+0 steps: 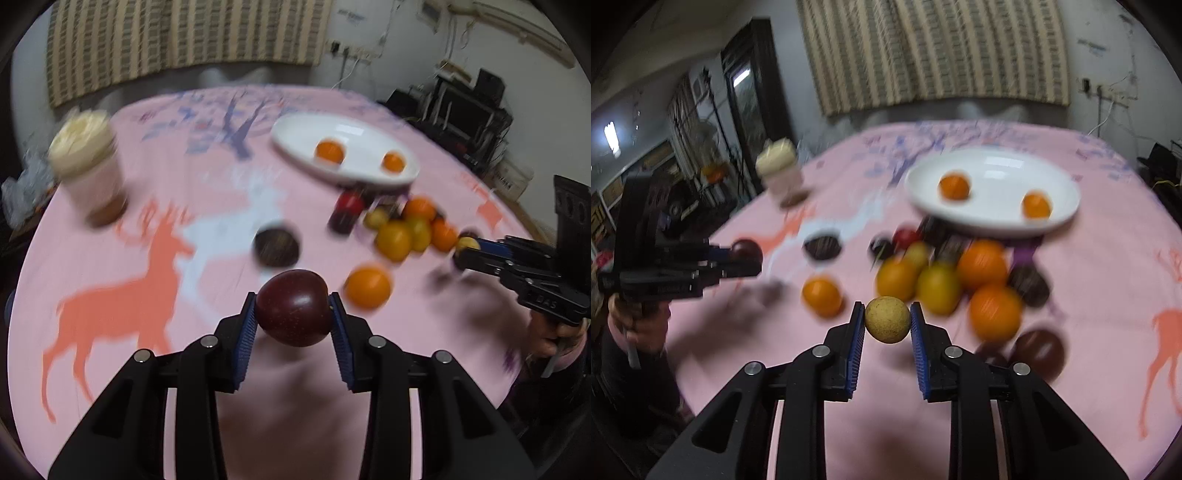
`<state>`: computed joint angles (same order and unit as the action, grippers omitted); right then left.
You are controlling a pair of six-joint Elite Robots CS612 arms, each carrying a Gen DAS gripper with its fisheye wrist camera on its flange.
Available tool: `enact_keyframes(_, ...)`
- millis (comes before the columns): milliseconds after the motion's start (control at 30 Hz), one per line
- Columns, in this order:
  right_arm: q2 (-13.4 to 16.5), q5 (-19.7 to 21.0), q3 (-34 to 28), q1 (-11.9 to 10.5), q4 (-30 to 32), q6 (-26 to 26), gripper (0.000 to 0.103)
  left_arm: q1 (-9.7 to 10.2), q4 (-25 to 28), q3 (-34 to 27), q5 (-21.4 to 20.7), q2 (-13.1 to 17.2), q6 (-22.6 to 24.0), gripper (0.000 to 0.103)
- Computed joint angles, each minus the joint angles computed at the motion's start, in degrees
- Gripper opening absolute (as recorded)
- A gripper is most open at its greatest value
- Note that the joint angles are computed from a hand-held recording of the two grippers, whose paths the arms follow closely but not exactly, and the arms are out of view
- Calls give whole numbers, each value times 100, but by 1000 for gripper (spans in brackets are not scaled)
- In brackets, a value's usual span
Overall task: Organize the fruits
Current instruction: 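Carry the small yellow fruit to the plate while left tool carries a plum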
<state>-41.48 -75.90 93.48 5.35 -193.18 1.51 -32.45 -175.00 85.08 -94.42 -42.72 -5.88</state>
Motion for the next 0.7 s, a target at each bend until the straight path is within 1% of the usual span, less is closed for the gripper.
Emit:
enact_keyframes(100,95,-160,-360,-114,-150,251,25,-47,14,-627,-201,233,-36,37)
enact_keyframes(167,230,-289,-788,-199,70,495,25,-73,284,-1236,-359,476,-106,38)
enact_keyframes(200,333,-292,-1080,-248,318,619,25,-89,425,-1535,-392,604,-154,38)
enact_keyframes(267,532,-380,-1542,-287,708,691,25,-132,839,-2250,-314,920,-281,38)
enact_keyframes(300,619,-408,-1729,-292,897,699,25,-150,1138,-2670,-245,1115,-350,38)
enact_keyframes(400,907,-478,-2303,-279,1629,598,25,-191,2058,-3717,111,1611,-460,38)
enact_keyframes(433,948,-504,-2375,-265,1788,527,25,-200,2445,-4161,249,1832,-495,38)
enact_keyframes(467,977,-507,-2443,-258,2022,457,25,-186,2707,-4462,295,1985,-530,38)
enact_keyframes(533,983,-296,-2473,-296,2253,503,25,-169,3378,-5171,359,2340,-657,38)
enact_keyframes(567,984,-305,-2486,-299,2336,493,25,-161,3744,-5545,374,2525,-701,38)
enact_keyframes(633,984,-377,-2498,-295,2473,465,25,-153,4190,-5965,383,2744,-748,38)
enact_keyframes(667,989,-320,-2507,-303,2518,493,25,-145,4348,-6145,372,2843,-763,38)
enact_keyframes(700,983,-263,-2498,-316,2563,517,25,-141,4312,-6169,345,2869,-782,38)
